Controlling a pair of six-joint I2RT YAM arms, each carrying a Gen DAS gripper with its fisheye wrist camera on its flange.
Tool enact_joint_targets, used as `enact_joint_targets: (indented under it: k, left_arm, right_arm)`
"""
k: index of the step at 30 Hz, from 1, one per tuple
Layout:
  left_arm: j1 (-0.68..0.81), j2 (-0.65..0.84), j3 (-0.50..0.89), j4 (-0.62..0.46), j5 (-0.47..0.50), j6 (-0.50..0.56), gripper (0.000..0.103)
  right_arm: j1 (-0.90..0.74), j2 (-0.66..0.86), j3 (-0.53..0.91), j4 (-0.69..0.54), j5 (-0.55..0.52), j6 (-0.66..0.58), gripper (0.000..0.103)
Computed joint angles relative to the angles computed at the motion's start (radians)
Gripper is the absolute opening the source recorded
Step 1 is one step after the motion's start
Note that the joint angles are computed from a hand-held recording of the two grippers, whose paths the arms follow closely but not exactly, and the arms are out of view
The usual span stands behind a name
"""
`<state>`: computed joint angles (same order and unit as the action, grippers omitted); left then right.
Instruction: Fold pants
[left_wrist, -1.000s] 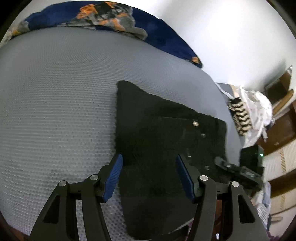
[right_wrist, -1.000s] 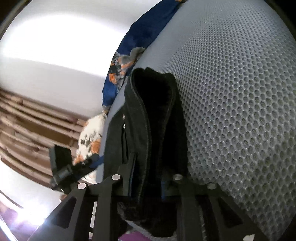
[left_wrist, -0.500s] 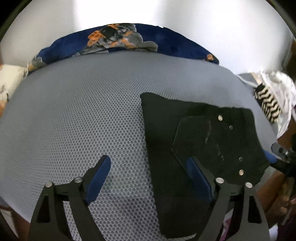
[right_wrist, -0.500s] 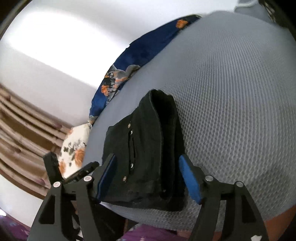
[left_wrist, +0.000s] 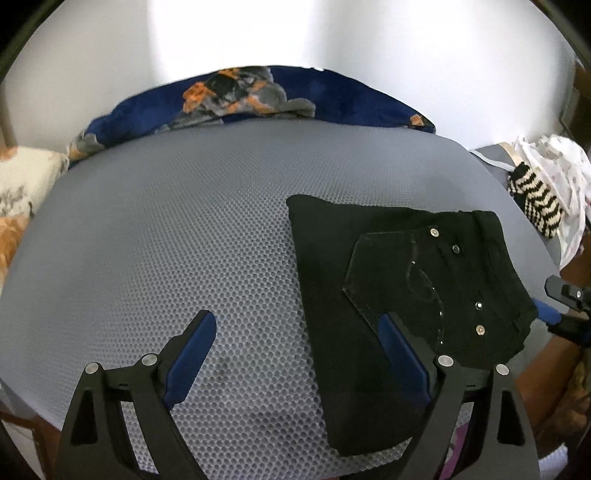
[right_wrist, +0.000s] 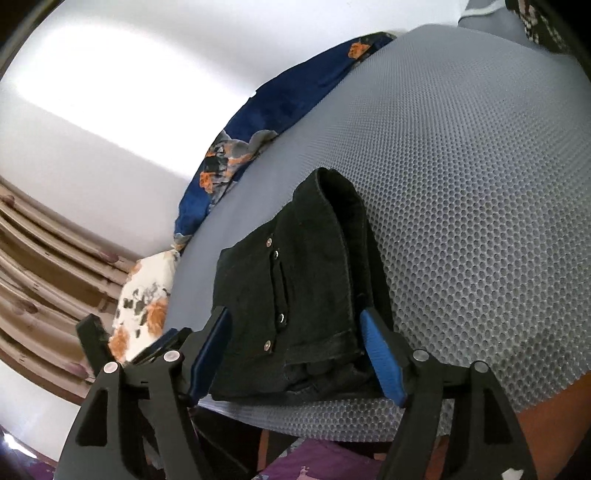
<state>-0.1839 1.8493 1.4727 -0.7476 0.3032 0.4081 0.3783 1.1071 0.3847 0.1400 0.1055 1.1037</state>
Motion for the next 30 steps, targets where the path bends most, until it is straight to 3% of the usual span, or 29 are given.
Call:
enact_joint_targets:
  k: [4,10,30]
  left_arm:
    - [-0.005,-0.035,-0.040,0.028,-0.009,0.022,0.091]
    - [-0.012,-0.058,-0.067,0.038,-0.020,0.042,0.092]
    - [-0.049,-0.089,-0.123,0.093,-0.063,0.072,0.092]
  right_arm:
    - [0.048,0.026,0.049,-0.065,0.069,-0.006,0.070]
    - [0.062,0.012,0.039,-0.065,0.096,0.004,0.070]
    - [0.020,-0.068,-0.056,-0.044,0.084,0.032,0.073]
